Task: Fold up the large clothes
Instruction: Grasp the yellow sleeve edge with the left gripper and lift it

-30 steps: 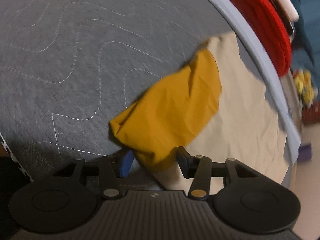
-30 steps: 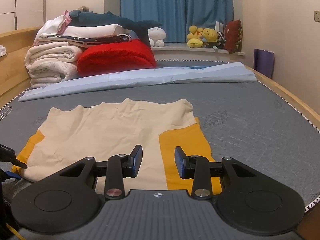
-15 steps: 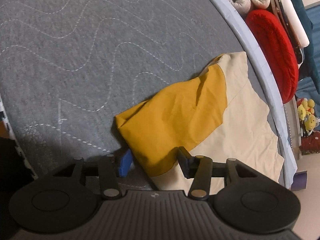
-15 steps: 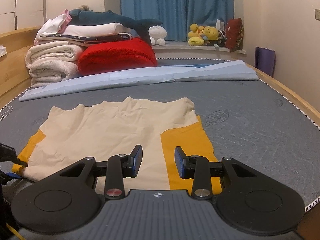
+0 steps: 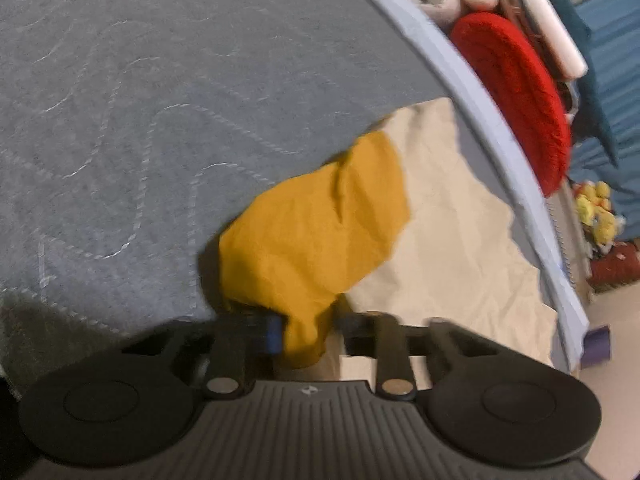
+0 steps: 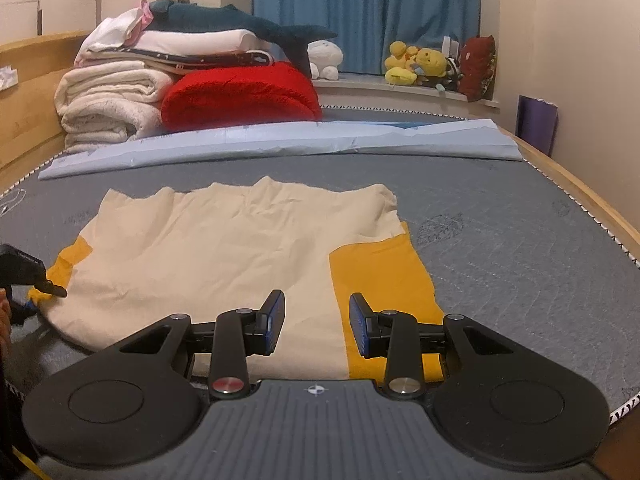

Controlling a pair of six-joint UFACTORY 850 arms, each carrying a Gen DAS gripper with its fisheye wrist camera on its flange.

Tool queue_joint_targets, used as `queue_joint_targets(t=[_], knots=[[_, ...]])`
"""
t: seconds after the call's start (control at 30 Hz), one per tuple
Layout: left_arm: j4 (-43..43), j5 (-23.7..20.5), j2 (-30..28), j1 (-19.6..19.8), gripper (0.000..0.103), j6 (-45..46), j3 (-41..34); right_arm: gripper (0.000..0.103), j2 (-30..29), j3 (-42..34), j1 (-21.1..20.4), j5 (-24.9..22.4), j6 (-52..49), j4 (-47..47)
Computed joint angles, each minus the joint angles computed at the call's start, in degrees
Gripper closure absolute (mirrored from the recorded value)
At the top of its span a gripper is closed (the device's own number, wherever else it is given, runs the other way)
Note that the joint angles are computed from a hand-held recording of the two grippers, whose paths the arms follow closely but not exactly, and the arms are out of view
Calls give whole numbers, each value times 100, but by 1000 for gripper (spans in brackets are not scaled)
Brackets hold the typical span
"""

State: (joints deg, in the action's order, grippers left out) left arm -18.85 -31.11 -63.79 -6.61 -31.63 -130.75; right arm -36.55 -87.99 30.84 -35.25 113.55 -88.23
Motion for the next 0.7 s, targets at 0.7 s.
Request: queue_joint_targets(t=[0.7], knots=[[-1628,611,1956,648,95,4107,1760,68,-2003,-3157,423,941,-3424,2242]])
